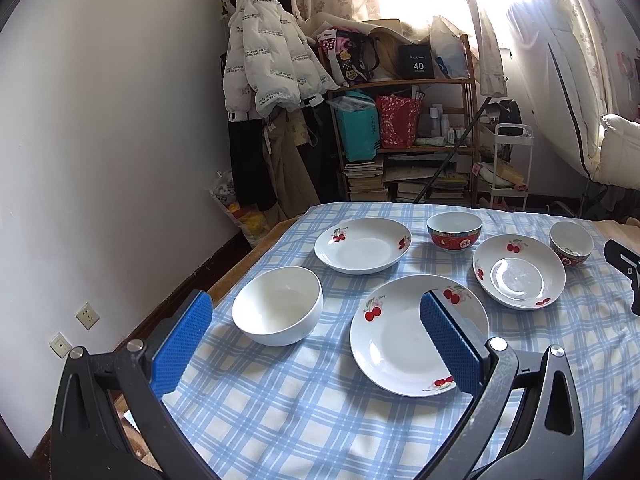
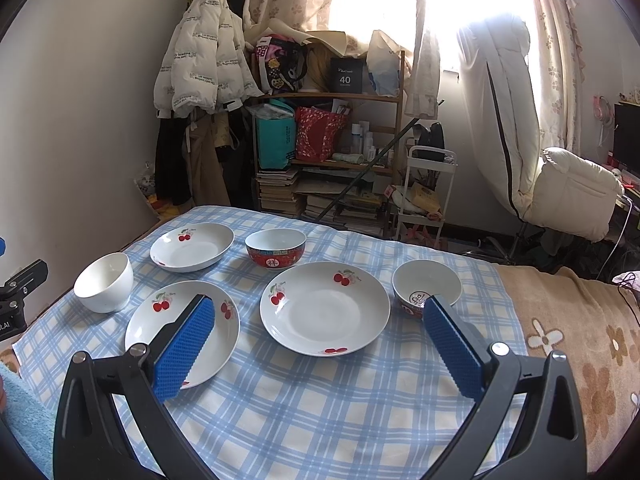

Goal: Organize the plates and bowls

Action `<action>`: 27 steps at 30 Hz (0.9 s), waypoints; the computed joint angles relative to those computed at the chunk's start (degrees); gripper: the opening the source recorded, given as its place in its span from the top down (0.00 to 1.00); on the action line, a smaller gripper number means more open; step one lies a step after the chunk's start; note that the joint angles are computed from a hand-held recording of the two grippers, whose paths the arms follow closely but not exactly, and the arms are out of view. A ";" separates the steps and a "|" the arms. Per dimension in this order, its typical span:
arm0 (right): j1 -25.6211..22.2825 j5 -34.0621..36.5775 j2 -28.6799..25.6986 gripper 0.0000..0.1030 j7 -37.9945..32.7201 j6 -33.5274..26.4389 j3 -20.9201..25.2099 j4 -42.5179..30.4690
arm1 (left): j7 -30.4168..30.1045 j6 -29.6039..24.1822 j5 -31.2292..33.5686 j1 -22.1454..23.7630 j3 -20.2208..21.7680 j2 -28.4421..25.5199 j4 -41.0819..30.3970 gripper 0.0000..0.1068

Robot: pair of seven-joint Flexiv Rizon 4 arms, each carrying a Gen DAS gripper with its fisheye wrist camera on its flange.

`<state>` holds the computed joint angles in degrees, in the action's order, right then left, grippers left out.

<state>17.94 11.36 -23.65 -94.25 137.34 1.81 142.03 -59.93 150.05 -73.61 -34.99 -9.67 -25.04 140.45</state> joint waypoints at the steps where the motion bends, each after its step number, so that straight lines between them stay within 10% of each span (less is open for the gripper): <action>1: -0.09 -0.13 0.03 0.00 0.04 -0.08 0.04 0.02 | 0.05 -0.10 0.00 0.02 -0.03 0.04 0.00 0.04; 27: -0.28 -0.04 -0.07 0.00 -0.14 -0.06 -0.04 0.00 | 0.68 0.70 -0.35 -0.31 -0.19 -0.36 -0.23 0.04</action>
<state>17.66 11.32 -23.72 -94.39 137.29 1.76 142.02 -59.25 150.74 -73.96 -35.30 -9.85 -25.40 140.22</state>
